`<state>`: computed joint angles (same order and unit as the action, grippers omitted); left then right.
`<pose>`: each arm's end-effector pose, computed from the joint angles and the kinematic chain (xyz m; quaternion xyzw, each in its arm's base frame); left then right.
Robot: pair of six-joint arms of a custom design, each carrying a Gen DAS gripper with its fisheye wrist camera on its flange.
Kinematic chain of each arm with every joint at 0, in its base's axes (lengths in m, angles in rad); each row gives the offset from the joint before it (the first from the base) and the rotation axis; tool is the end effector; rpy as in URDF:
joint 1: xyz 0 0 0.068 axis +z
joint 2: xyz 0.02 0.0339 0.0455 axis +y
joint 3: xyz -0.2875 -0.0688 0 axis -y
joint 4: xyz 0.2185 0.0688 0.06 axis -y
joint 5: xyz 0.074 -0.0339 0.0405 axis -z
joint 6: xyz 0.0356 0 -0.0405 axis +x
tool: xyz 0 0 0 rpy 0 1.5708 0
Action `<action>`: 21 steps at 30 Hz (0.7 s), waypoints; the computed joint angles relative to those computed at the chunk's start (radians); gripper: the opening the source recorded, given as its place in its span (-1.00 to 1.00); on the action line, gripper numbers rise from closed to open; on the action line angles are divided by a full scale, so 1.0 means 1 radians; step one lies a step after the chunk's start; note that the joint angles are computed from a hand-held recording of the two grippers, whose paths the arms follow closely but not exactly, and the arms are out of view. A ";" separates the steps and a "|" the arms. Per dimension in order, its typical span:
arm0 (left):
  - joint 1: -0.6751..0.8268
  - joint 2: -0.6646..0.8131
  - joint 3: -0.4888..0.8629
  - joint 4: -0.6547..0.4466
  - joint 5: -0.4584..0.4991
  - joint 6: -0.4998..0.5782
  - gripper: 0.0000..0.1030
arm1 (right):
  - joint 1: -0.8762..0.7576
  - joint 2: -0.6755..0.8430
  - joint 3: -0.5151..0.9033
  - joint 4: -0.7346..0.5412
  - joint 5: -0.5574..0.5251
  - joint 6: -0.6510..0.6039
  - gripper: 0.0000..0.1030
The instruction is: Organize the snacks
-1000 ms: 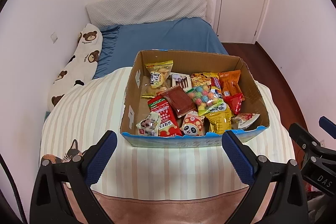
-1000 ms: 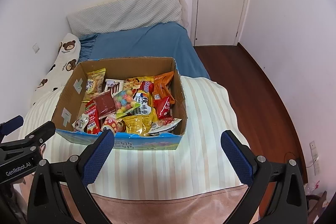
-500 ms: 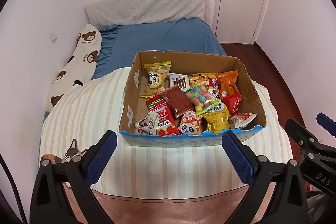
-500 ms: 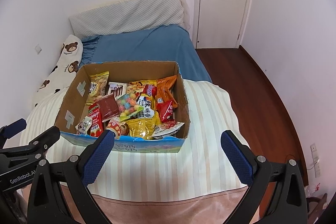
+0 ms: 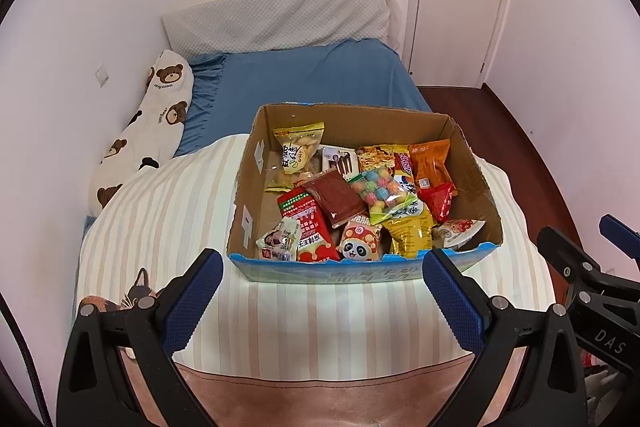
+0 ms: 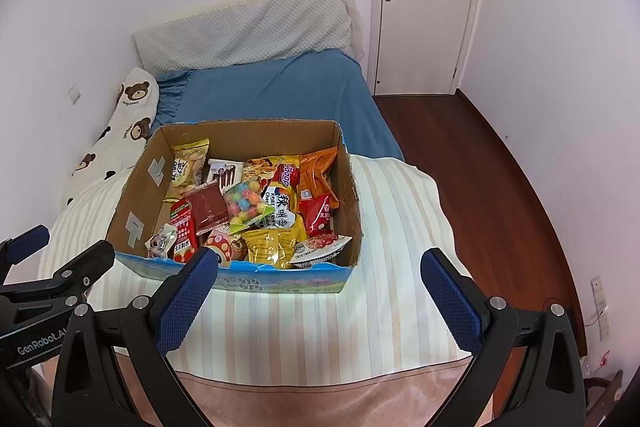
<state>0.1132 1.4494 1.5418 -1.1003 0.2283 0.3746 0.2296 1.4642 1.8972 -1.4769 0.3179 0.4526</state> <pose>0.2545 0.0208 0.3869 0.1558 0.9421 -0.0395 0.2942 0.2136 0.0385 0.4523 0.1470 0.9428 -0.0580 0.2934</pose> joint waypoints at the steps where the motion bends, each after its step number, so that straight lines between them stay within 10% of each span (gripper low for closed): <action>1: 0.000 0.000 0.002 -0.002 0.002 -0.001 0.99 | -0.002 0.000 0.001 0.000 0.000 -0.001 1.00; 21: 0.003 -0.004 0.018 -0.015 0.010 -0.002 0.99 | -0.009 -0.005 0.021 -0.013 -0.009 0.000 1.00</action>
